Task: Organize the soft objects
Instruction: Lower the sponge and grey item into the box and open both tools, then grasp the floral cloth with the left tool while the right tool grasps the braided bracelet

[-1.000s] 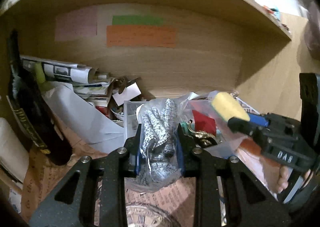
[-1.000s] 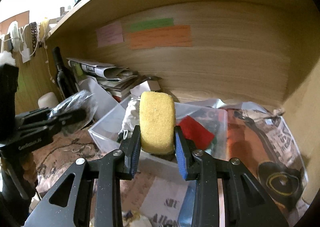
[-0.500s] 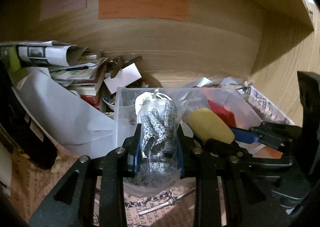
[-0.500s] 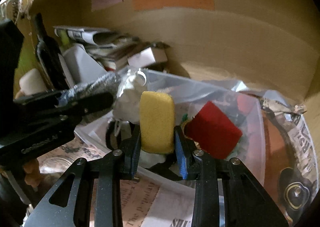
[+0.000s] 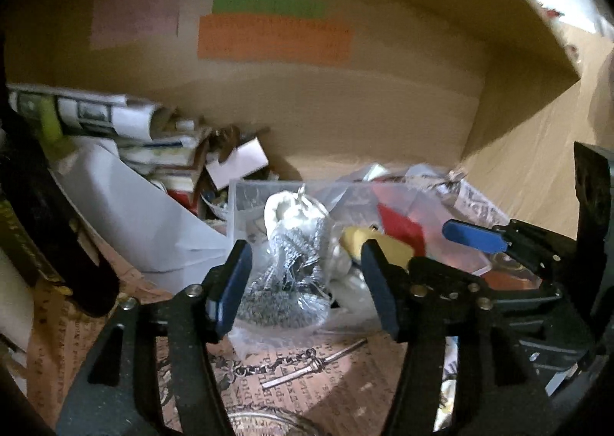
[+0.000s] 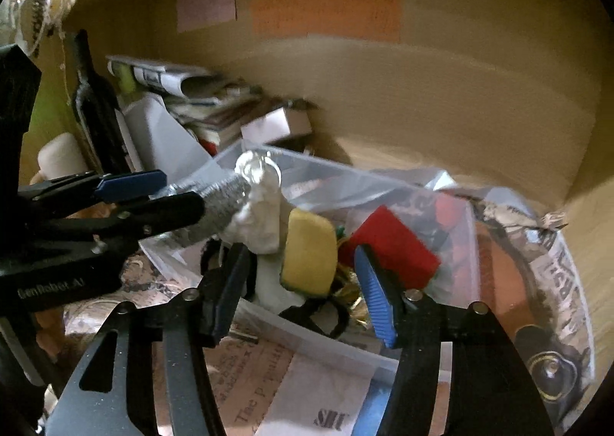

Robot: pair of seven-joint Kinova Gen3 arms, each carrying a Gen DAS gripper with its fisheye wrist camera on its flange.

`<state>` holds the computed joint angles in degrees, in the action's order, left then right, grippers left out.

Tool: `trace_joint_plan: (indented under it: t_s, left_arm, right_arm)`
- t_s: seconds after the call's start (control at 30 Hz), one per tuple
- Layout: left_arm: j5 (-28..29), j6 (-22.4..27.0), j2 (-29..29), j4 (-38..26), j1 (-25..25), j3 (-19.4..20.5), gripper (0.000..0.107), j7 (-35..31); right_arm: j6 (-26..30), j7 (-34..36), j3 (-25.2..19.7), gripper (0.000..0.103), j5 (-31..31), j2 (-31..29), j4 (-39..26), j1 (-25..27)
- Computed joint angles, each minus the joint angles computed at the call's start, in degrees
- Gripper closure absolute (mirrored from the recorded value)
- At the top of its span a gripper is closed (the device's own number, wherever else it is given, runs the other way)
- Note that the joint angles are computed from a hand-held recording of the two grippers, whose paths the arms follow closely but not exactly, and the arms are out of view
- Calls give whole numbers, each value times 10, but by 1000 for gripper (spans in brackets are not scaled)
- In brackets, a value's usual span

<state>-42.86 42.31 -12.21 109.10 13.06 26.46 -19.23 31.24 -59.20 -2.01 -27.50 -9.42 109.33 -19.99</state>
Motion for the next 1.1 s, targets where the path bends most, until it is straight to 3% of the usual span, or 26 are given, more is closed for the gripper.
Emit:
trace_joint_plan:
  t_s: [0.13,0.2,0.27,0.33,0.4,0.5,0.73,1.1]
  left_arm:
    - [-24,22,-27,3,-3,37,28,26]
    - [-18,23,-36,4,-2,48,23,24]
    - [-6,26,-42,4,-1,62,17,19]
    - [2,30,-43,4,-3,80,14,17]
    - [11,29,-39,6,-2,94,12,17]
    - [17,37,-22,6,2,116,12,23]
    - [20,35,30,8,59,112,12,64]
    - [50,15,109,10,146,52,12,59]
  right_arm:
    - [-7,17,23,42,-19,-52,24,-6]
    - [-16,15,32,33,-17,-78,39,-11]
    - [-19,7,39,33,-8,-101,52,-14]
    - [-18,-4,46,31,4,-122,66,-15]
    - [-18,-14,56,23,14,-136,79,-19]
    - [-4,-32,66,22,33,-154,101,-15]
    - [34,-47,95,22,54,-167,136,-7]
    - [60,11,149,25,24,-167,174,-21]
